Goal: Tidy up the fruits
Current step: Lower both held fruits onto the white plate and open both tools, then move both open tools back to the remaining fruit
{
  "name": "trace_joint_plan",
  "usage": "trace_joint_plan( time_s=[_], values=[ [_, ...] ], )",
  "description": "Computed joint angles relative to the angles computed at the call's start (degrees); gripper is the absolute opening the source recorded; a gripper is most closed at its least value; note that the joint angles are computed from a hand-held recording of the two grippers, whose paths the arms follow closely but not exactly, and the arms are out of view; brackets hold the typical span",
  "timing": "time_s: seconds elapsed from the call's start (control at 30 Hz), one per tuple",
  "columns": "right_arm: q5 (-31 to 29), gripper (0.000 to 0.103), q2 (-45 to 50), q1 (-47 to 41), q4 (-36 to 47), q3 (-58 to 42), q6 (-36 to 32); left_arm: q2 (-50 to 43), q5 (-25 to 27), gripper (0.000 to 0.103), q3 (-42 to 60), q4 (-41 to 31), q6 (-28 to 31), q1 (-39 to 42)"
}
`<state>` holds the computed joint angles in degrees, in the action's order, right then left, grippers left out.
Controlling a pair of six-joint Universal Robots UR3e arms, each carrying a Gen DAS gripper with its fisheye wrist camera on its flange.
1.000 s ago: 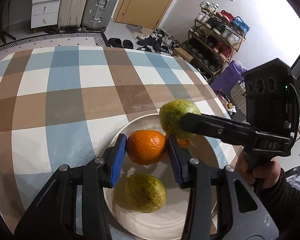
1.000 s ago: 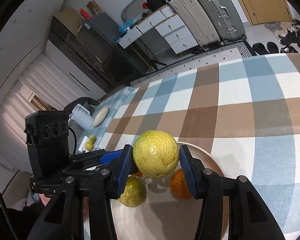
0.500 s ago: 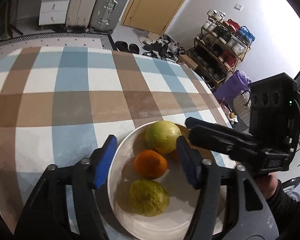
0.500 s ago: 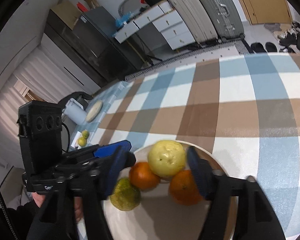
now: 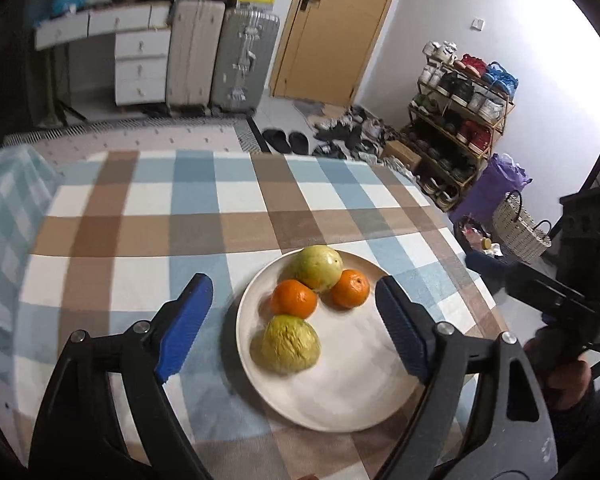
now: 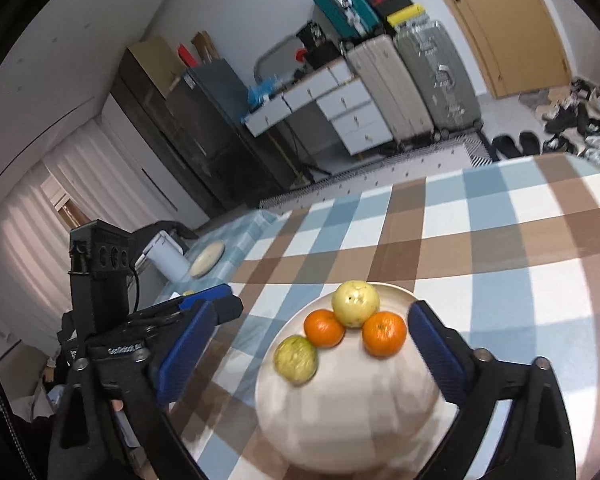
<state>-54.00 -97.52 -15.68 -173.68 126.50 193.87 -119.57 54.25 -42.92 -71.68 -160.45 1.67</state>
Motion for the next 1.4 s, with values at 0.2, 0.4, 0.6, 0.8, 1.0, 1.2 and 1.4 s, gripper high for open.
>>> trace_joint_plan(
  time_s=[0.2, 0.4, 0.6, 0.8, 1.0, 1.2, 1.4],
  values=[
    [-2.8, 0.103, -17.3, 0.9, 2.5, 9.8, 0.2, 17.7, 0.9, 0.088, -21.3, 8.6, -0.1, 2.3],
    [-9.1, 0.103, -29.6, 5.9, 7.4, 14.4, 1.4, 33.7, -1.0, 0.102, -36.8, 10.5, 1.5, 6.4],
    [-17.2, 0.103, -36.5, 14.2, 8.6, 17.2, 4.2, 47.8, -4.2, 0.102, -47.3, 6.2, 6.2, 12.0],
    [-33.5, 0.103, -29.8, 31.4, 1.4, 17.1, 8.3, 59.5, -8.1, 0.102, -54.0, -5.3, 13.9, 19.3],
    [-47.5, 0.103, -21.6, 46.8, -4.8, 17.5, 13.8, 70.1, -12.4, 0.102, -58.8, -21.5, 24.5, 29.4],
    [-53.5, 0.103, -16.9, 55.0, -8.0, 19.1, 17.6, 79.0, -14.5, 0.102, -60.3, -44.1, 43.5, 42.5],
    [-55.5, 0.103, -13.6, 58.7, -11.3, 21.9, 21.7, 84.0, -12.3, 0.102, -57.5, -71.5, 66.2, 58.3]
  ],
)
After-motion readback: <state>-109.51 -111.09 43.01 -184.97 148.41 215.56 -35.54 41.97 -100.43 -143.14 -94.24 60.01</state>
